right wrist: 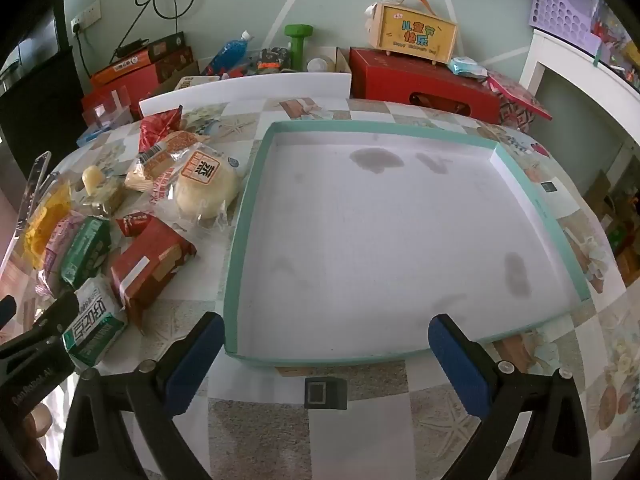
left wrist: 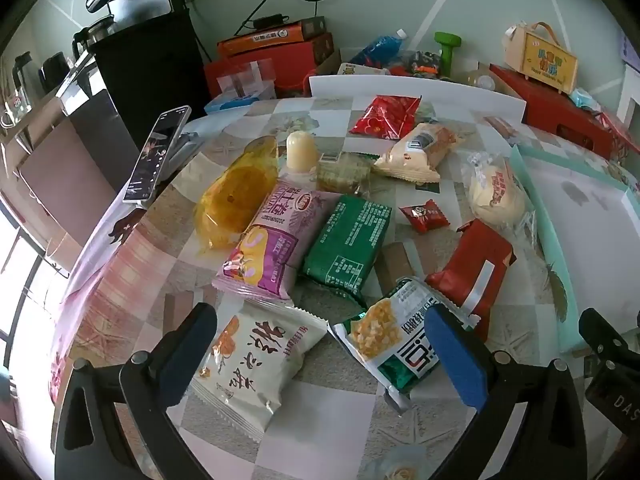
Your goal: Organize snacks
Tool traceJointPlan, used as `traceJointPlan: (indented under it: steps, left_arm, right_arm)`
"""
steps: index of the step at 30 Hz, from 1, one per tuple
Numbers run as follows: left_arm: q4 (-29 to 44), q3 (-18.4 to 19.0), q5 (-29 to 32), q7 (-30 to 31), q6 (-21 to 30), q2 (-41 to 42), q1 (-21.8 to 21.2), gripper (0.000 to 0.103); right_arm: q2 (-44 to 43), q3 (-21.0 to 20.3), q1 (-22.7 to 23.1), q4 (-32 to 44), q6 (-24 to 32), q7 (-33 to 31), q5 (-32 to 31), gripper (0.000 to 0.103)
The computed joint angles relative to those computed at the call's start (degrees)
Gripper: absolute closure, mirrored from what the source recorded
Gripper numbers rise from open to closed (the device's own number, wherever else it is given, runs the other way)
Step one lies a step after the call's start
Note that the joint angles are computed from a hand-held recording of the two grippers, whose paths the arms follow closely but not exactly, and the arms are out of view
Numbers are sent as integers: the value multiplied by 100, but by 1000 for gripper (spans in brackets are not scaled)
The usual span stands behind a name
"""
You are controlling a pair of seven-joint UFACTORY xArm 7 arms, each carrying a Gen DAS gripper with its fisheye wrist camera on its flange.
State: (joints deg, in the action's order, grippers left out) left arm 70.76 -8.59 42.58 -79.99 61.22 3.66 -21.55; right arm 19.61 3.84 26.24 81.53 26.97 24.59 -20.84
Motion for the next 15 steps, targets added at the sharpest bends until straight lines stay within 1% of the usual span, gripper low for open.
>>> traceJointPlan:
  steps: [8,9,13,15]
  left_arm:
    - [7,7,-22,61,7,1,7,0]
    - [10,9,-30,81,5,5,10,0]
    - [141,9,-9,76,46,91,-14,0]
    - [78,23,13,24,3,55,-24,0]
  right_arm:
    - [13,-4,16,5,-12,11,3,0]
    - [7,38,-50,0,-24,-75,102,0]
    - [15,59,-83,11,-14,-175,183,0]
    - [29,29,-43,28,15,-179,124,0]
